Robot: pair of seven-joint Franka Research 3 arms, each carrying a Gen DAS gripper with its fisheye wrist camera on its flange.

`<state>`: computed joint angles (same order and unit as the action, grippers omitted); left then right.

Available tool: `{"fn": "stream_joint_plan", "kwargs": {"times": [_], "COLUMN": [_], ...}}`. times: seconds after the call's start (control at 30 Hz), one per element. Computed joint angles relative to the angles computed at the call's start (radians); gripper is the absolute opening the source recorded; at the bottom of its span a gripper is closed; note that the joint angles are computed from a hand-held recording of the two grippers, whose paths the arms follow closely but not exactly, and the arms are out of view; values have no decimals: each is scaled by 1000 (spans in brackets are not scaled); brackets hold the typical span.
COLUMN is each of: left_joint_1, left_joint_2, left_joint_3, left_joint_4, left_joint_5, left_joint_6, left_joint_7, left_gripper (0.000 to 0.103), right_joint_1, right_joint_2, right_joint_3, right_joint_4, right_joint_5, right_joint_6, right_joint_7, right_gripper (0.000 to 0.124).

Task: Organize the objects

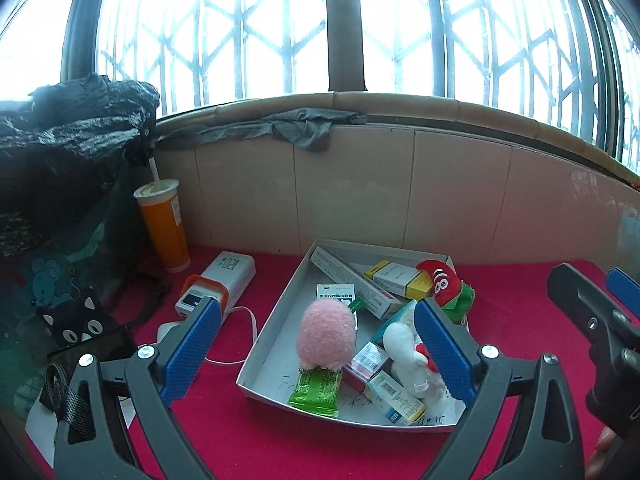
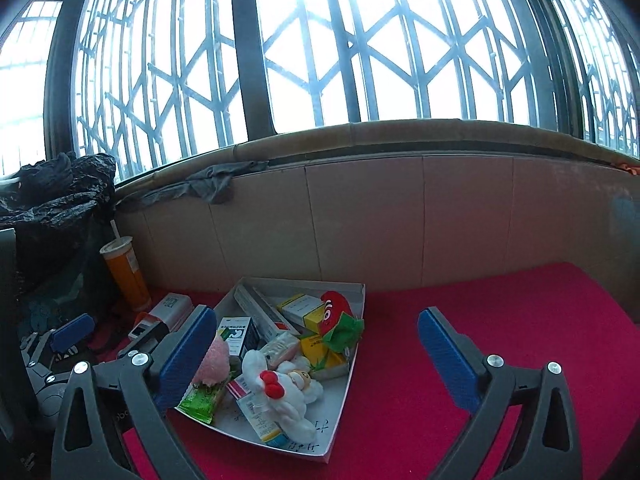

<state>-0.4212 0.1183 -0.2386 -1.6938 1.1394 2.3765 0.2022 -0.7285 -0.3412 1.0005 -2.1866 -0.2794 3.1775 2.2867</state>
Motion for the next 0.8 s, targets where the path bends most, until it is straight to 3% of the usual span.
{"fn": "stream_joint_plan", "kwargs": {"times": [0.27,0.5,0.67,0.8], "left_joint_1": [-7,14,21,5], "left_joint_2": [-39,-106,-140,-138], "left_joint_3": [-17,-38,-66,-93], "left_joint_4": [-34,-97,-117,-98], "left_joint_5": [24,8,-12,-37], "left_joint_6": [-21,49,5,-93], "left_joint_7": [-42,-48,-58,13], "left_gripper": [97,97,97,97], "right_joint_1": [133,210,261,301], "right_joint_2": [-42,-104,-147,-197], "right_joint_3": [-132,-204,-248,-281], "right_joint_4": [-65,-124,-168,-219], "right_joint_5": [40,106,168,220], "right_joint_6": [11,35,48,58], "right_joint_7": [-31,-76,-122,-153], "right_gripper": [103,103,103,103]}}
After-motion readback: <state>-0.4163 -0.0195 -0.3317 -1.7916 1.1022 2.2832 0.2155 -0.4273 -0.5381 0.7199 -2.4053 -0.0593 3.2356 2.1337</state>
